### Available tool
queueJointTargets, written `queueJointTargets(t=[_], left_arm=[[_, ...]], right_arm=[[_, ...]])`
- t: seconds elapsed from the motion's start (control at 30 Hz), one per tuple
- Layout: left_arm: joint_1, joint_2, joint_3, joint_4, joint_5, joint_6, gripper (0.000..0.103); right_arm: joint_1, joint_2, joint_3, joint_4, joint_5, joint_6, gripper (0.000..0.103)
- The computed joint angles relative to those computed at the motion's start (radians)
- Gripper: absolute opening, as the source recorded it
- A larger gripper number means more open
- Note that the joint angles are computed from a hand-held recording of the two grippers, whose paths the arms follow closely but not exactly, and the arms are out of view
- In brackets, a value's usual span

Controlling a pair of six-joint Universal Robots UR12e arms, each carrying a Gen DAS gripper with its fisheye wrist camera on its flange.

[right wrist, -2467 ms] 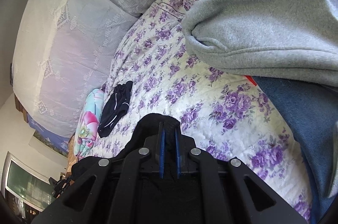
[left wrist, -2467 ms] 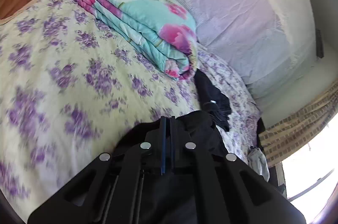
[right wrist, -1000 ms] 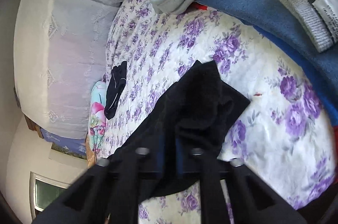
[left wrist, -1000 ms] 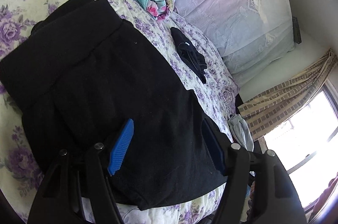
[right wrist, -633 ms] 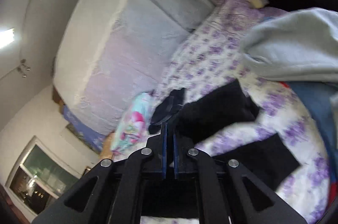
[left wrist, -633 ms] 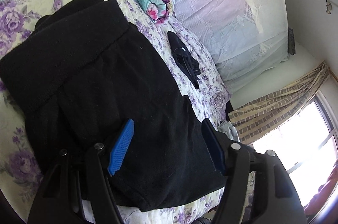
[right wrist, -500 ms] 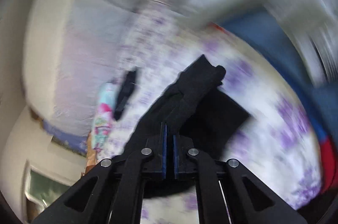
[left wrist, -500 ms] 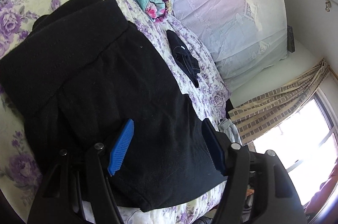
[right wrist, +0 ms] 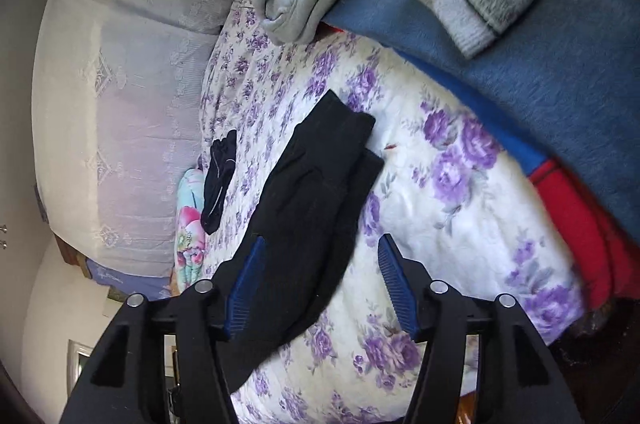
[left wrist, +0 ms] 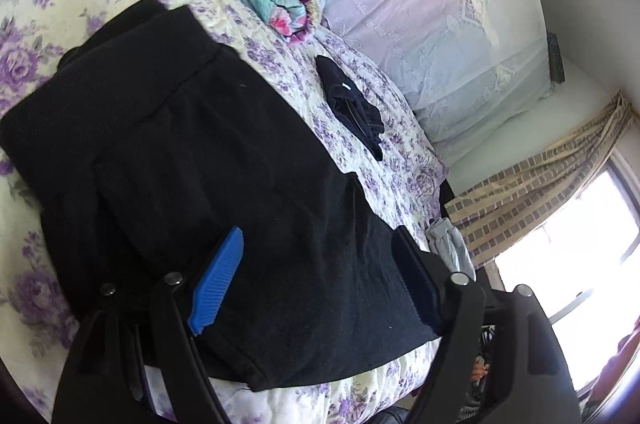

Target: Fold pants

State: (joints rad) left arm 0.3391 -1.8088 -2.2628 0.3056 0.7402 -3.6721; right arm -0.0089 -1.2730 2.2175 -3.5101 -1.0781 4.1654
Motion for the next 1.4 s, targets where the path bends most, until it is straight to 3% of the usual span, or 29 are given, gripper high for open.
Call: queueJointTargets(t=[0.17, 0.27, 0.33, 0.37, 0.53, 0.63, 0.67, 0.73, 0.83, 0.9, 0.97, 1.0, 1.03, 1.1, 1.13, 1.17, 1.23, 1.27, 1.33, 1.4], left_arm=[[-0.041, 0.005, 0.041, -0.042, -0.031, 0.058, 0.077], [-0.098, -0.009, 0.111, -0.141, -0.034, 0.132, 0.078], [-0.151, -0.026, 0.182, -0.250, 0.019, 0.196, 0.079], [-0.175, -0.040, 0.220, -0.302, 0.052, 0.221, 0.079], [-0.250, -0.126, 0.390, -0.558, 0.186, 0.302, 0.079], [-0.267, -0.166, 0.447, -0.645, 0.271, 0.300, 0.072], [-0.263, -0.172, 0.451, -0.650, 0.273, 0.277, 0.065], [-0.251, -0.182, 0.460, -0.636, 0.250, 0.231, 0.061], [-0.235, -0.180, 0.450, -0.544, 0.254, 0.174, 0.059], [-0.217, -0.173, 0.432, -0.476, 0.214, 0.142, 0.063], [-0.194, -0.147, 0.398, -0.431, 0.176, 0.120, 0.069], [-0.186, -0.128, 0.377, -0.416, 0.184, 0.123, 0.071], [-0.177, -0.109, 0.353, -0.396, 0.198, 0.126, 0.073], [-0.148, -0.058, 0.286, -0.345, 0.221, 0.114, 0.075], [-0.130, -0.031, 0.249, -0.329, 0.229, 0.109, 0.076], [-0.115, -0.006, 0.218, -0.322, 0.239, 0.110, 0.079], [-0.074, 0.049, 0.144, -0.307, 0.260, 0.126, 0.086], [-0.051, 0.072, 0.107, -0.291, 0.277, 0.121, 0.087], [-0.008, 0.084, 0.062, -0.257, 0.249, 0.096, 0.087], [0.038, 0.074, 0.032, -0.198, 0.146, 0.055, 0.087]], right_arm=[[0.020, 0.050, -0.049, -0.027, -0.055, 0.029, 0.060], [0.036, 0.051, -0.072, 0.000, -0.091, -0.009, 0.054], [0.032, 0.056, -0.073, -0.022, -0.075, -0.010, 0.025], [0.028, 0.059, -0.070, -0.042, -0.070, 0.002, 0.021], [0.011, 0.056, -0.048, -0.032, -0.052, 0.005, 0.019], [-0.005, 0.061, -0.039, -0.044, -0.007, 0.018, 0.017], [-0.007, 0.059, -0.039, -0.036, 0.000, 0.016, 0.018], [-0.004, 0.038, -0.037, -0.002, -0.023, 0.014, 0.022], [0.035, -0.018, -0.035, 0.031, -0.192, -0.044, 0.023], [0.069, -0.037, -0.057, 0.041, -0.268, -0.109, 0.023], [0.092, -0.027, -0.116, 0.075, -0.236, -0.219, 0.030], [0.104, -0.008, -0.165, 0.114, -0.167, -0.288, 0.040], [0.121, 0.016, -0.220, 0.169, -0.105, -0.353, 0.043], [0.150, 0.048, -0.320, 0.327, -0.034, -0.470, 0.041], [0.163, 0.057, -0.349, 0.383, -0.046, -0.498, 0.040], [0.172, 0.058, -0.359, 0.409, -0.100, -0.502, 0.039], [0.179, 0.038, -0.335, 0.423, -0.279, -0.473, 0.039], [0.170, 0.026, -0.310, 0.406, -0.320, -0.437, 0.040], [0.140, 0.001, -0.247, 0.352, -0.307, -0.330, 0.040], [0.130, -0.029, -0.197, 0.336, -0.331, -0.289, 0.041]])
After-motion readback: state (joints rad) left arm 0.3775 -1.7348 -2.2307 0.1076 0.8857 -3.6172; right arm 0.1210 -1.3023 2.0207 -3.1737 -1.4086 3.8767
